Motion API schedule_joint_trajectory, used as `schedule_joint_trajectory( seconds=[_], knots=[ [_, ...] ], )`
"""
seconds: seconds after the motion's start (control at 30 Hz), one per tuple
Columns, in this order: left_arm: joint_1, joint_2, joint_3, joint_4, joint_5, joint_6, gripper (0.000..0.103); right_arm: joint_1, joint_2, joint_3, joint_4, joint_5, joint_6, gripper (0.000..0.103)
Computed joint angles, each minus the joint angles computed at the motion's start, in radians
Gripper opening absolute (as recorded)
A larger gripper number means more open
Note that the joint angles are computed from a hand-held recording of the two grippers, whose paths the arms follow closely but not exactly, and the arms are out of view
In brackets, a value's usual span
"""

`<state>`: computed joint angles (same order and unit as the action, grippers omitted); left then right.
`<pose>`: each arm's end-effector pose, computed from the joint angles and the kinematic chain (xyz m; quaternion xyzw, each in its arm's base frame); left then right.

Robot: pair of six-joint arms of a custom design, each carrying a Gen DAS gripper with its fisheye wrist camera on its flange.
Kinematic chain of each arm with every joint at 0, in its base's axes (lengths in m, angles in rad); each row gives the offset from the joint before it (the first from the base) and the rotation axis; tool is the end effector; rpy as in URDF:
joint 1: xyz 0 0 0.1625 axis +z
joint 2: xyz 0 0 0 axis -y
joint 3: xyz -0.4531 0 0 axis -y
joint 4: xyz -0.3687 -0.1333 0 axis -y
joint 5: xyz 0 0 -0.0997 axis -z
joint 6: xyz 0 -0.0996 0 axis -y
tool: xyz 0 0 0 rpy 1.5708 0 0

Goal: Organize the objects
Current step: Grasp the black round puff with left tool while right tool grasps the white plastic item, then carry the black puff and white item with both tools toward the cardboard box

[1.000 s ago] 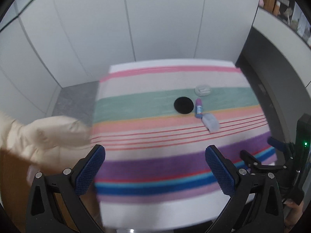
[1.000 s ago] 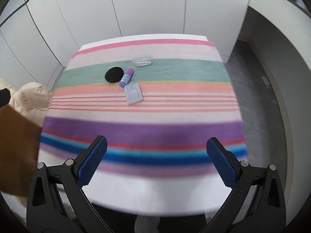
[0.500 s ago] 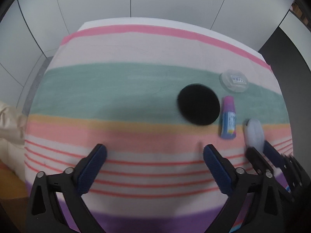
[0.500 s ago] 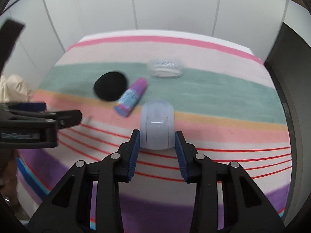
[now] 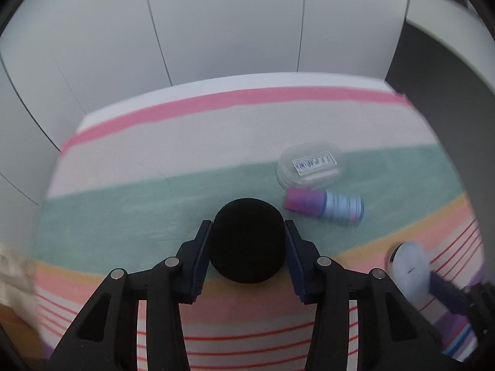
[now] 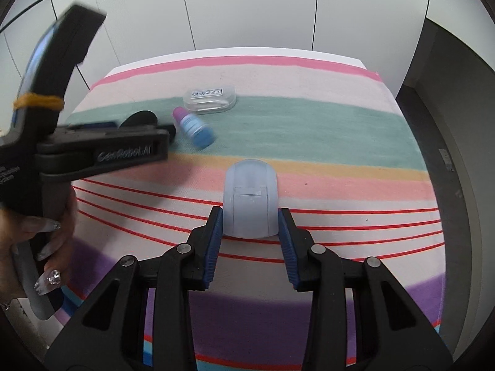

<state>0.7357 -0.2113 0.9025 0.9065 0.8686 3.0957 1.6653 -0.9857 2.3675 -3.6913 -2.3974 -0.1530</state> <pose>-0.3310 -0.5662 -0.0508 0.3652 0.8650 -0.1352 0.3165 0.1012 -0.4310 0.1953 -0.0385 -0.8654 0.3195 0.3841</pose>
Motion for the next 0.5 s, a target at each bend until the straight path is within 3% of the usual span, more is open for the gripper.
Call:
schedule_joint_trajectory(
  seconds=[0.07, 0.1, 0.5],
  knots=[
    [-0.012, -0.001, 0.012, 0.006, -0.003, 0.016, 0.028, 0.002, -0.005, 0.001, 0.01, 0.005, 0.019, 0.037],
    [-0.014, 0.001, 0.01, 0.016, -0.002, 0.012, 0.027, 0.005, -0.007, 0.0, 0.017, 0.004, 0.028, 0.037],
    [-0.013, -0.055, 0.014, 0.087, -0.024, -0.105, 0.026, 0.06, -0.046, -0.035, 0.115, -0.04, 0.067, 0.037]
  ],
)
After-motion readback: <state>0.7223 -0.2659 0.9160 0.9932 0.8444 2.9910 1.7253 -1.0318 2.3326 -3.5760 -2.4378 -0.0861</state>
